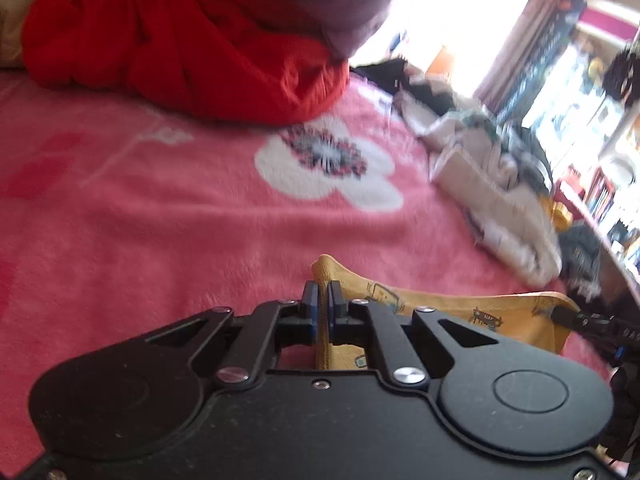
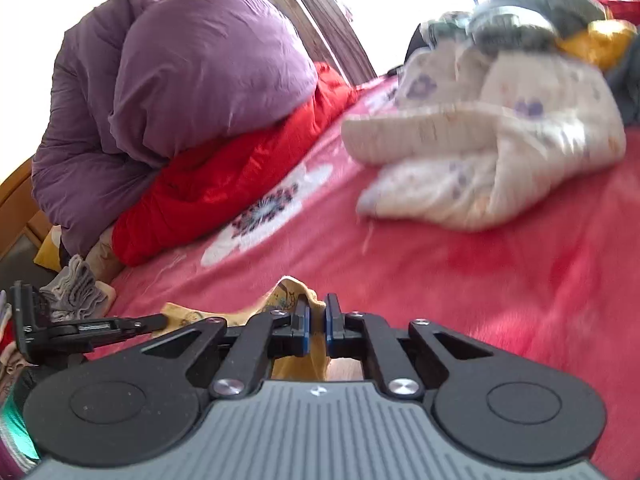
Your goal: Fold clothes
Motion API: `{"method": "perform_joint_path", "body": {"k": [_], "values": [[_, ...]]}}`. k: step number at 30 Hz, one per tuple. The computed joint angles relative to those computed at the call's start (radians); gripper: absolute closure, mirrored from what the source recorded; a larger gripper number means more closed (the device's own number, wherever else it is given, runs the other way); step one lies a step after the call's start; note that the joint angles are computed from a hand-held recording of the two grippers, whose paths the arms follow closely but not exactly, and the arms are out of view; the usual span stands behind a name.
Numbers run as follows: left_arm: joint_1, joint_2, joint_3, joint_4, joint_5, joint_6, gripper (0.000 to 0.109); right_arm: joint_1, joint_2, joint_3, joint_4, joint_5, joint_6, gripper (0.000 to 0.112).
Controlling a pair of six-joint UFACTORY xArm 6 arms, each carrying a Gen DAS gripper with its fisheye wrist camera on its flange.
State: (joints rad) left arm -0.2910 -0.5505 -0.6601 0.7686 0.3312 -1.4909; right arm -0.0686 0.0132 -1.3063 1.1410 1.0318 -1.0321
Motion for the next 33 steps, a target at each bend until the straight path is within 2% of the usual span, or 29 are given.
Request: {"method": "perform_joint_path", "body": {"k": [5, 14, 16, 18, 19, 25, 29, 33], "values": [[-0.001, -0.004, 0.000, 0.021, 0.029, -0.030, 0.106, 0.021, 0.074, -0.086, -0.052, -0.019, 0.024, 0.103], [-0.005, 0.017, 0.001, 0.014, 0.065, -0.030, 0.106, 0.063, 0.110, -0.089, -0.134, -0.078, 0.029, 0.103], [-0.015, 0.028, -0.011, 0.001, 0.096, -0.014, 0.106, 0.079, 0.099, -0.072, -0.157, -0.135, 0.029, 0.100], [-0.025, 0.040, -0.024, -0.012, 0.140, -0.014, 0.105, 0.101, 0.087, -0.046, -0.198, -0.231, 0.050, 0.082], [-0.026, 0.043, -0.028, -0.020, 0.152, -0.013, 0.100, 0.097, 0.092, -0.050, -0.202, -0.238, 0.064, 0.077], [-0.021, 0.001, -0.005, -0.007, 0.164, -0.083, 0.096, 0.089, 0.063, -0.022, -0.206, -0.304, 0.036, 0.074], [-0.066, -0.072, 0.001, 0.044, 0.271, -0.178, 0.087, 0.065, 0.010, 0.026, -0.157, -0.279, 0.030, 0.074], [-0.179, -0.176, 0.011, 0.068, 0.487, -0.292, 0.085, 0.050, -0.106, 0.132, -0.120, -0.230, -0.003, 0.070]]}}
